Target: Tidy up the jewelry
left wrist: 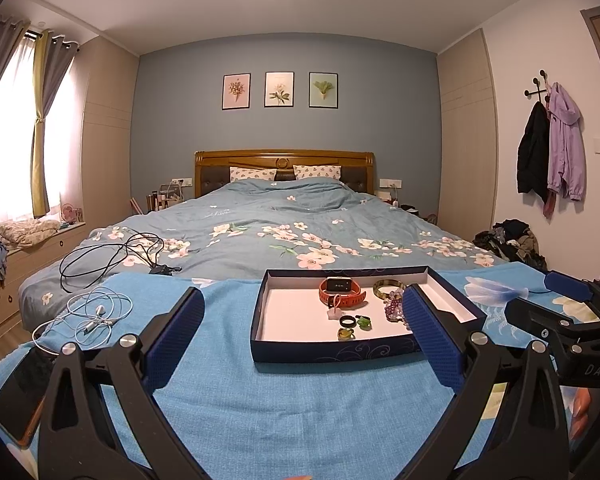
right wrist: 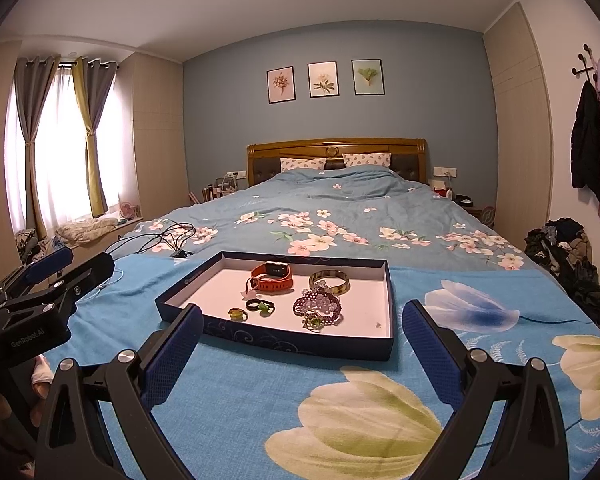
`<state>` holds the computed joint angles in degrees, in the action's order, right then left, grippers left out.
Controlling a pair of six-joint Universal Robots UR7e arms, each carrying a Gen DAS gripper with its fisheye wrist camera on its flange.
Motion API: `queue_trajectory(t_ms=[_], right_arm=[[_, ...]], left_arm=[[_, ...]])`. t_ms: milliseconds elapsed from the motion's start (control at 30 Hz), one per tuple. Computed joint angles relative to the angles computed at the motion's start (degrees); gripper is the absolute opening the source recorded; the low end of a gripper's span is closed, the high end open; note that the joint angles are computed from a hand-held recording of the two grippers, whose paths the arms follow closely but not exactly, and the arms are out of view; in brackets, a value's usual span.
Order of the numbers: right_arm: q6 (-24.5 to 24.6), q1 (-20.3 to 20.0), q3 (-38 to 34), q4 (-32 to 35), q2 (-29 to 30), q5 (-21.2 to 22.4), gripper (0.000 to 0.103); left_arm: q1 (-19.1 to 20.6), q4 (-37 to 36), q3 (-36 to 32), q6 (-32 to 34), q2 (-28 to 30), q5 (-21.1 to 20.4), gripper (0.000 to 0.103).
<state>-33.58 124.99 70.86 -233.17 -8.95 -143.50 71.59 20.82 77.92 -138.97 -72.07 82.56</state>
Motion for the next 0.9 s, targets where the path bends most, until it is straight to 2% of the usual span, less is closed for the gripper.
queue_trajectory(t_ms=[900], right_arm=[[-1.8, -0.3, -0.8, -1.6, 0.2, 0.3, 0.096]], left_arm=[[-0.5, -5.1, 1.2, 1.3, 0.2, -1.3, 0.097]])
